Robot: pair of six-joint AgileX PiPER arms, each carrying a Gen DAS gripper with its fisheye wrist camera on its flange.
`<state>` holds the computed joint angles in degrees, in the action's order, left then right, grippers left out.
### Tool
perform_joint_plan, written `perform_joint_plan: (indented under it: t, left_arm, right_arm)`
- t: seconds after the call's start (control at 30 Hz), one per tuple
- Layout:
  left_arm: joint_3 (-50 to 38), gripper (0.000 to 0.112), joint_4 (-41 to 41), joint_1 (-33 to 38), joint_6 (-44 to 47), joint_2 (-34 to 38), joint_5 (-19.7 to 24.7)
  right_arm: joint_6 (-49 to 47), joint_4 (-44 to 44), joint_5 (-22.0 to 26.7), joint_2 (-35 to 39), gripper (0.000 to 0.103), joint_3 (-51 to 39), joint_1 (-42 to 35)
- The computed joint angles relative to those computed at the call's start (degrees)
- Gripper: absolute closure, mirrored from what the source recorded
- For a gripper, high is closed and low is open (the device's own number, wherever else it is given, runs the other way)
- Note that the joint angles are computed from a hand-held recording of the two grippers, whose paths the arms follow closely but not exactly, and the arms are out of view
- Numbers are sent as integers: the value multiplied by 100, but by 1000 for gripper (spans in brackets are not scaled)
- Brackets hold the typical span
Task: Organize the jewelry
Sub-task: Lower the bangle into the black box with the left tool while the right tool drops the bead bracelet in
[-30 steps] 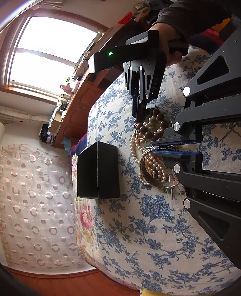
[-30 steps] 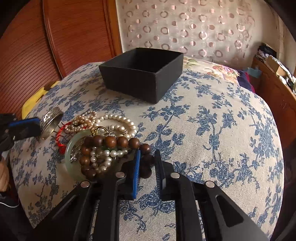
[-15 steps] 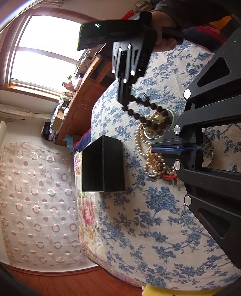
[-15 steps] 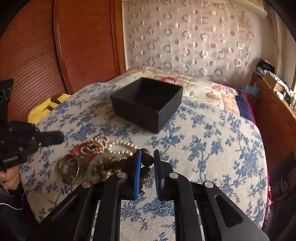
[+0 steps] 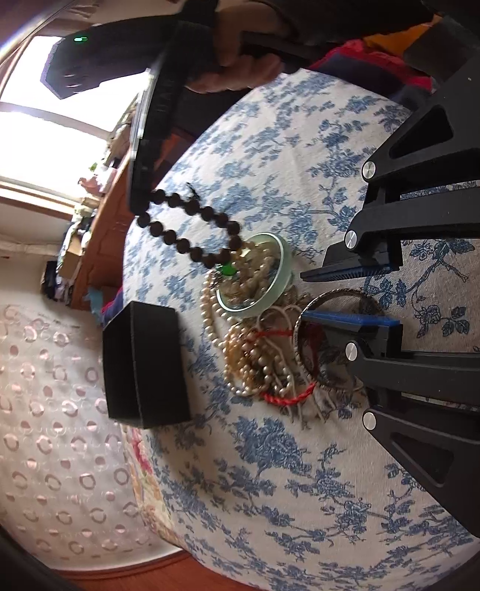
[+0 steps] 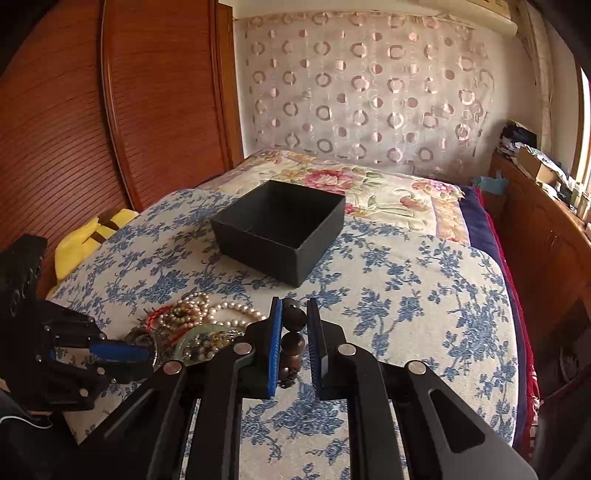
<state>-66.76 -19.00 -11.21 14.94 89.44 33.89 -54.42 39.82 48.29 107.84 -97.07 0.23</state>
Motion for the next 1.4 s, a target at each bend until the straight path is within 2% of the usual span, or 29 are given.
perform_joint_plan:
  t: [0.2, 0.27, 0.33, 0.47, 0.63, 1.07, 1.4]
  left_arm:
    - [-74, 98, 607, -167, -459, 179, 29]
    - [-68, 106, 598, -168, -411, 158, 29]
    - [30, 108, 667, -209, -473, 6, -113]
    - [116, 108, 212, -108, -127, -329, -230]
    - [-143, 108, -233, 143, 242, -429, -143]
    - [-1957, 108, 303, 594, -78, 833, 297]
    - [-3643, 107, 413, 668, -271, 1971, 864]
  right_arm:
    - [-23, 0, -15, -27, 88, 39, -13]
    - [-26, -7, -16, -28, 88, 38, -16]
    - [-69, 39, -20, -49, 88, 51, -31]
    - [-136, 165, -34, -110, 88, 34, -34]
    - [-96, 214, -14, -114, 88, -193, 9]
    - [465, 36, 302, 736, 88, -1787, 157]
    - [1241, -615, 625, 1566, 88, -3276, 305]
